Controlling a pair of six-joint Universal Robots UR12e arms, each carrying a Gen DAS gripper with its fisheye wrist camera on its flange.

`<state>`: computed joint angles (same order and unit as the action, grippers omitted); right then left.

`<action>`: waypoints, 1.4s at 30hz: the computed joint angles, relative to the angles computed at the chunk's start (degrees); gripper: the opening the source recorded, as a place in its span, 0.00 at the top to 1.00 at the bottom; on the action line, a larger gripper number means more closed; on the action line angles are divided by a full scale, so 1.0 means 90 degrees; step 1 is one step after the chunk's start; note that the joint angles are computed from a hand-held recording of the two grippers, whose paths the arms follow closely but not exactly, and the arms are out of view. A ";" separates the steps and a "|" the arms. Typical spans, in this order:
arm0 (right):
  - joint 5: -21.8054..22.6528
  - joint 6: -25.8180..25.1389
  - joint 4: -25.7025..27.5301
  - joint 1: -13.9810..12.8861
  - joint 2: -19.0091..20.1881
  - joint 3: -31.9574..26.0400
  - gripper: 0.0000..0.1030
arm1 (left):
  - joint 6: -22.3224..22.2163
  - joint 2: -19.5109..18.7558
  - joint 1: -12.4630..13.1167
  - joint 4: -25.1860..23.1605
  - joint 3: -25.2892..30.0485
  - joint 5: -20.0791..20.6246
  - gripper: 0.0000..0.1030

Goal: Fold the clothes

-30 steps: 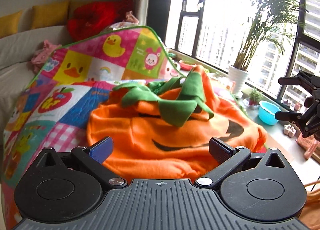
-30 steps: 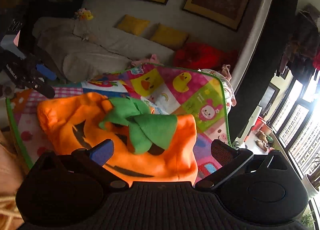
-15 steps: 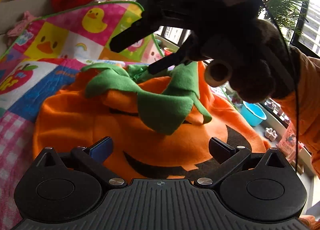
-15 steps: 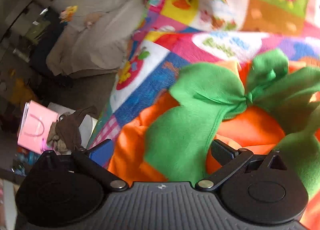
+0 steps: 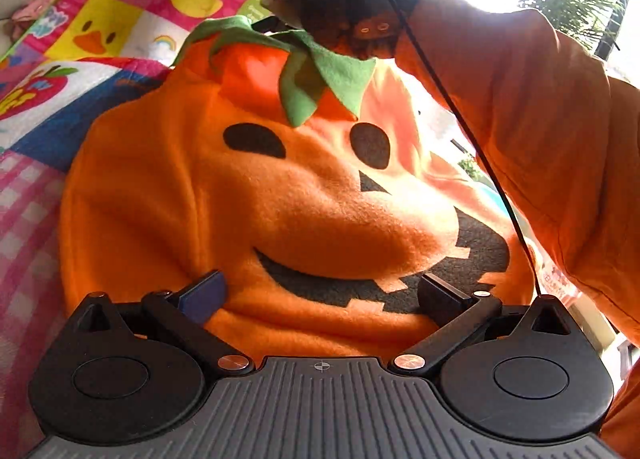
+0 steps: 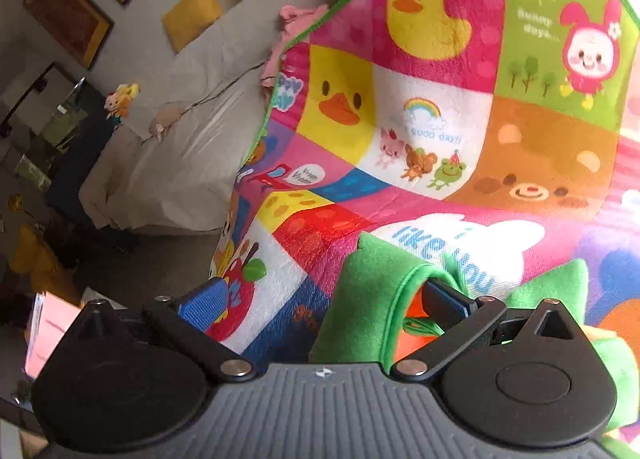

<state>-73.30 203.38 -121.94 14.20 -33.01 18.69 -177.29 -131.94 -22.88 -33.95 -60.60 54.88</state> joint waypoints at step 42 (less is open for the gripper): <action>-0.1003 0.0212 -0.4756 -0.0434 -0.1718 0.3592 0.00 | 0.0020 -0.1354 -0.0213 -0.1532 0.2731 0.1025 0.00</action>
<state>-82.33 205.28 -164.75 10.29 -48.47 51.03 -177.11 -144.12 -24.80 -47.73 -36.02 64.10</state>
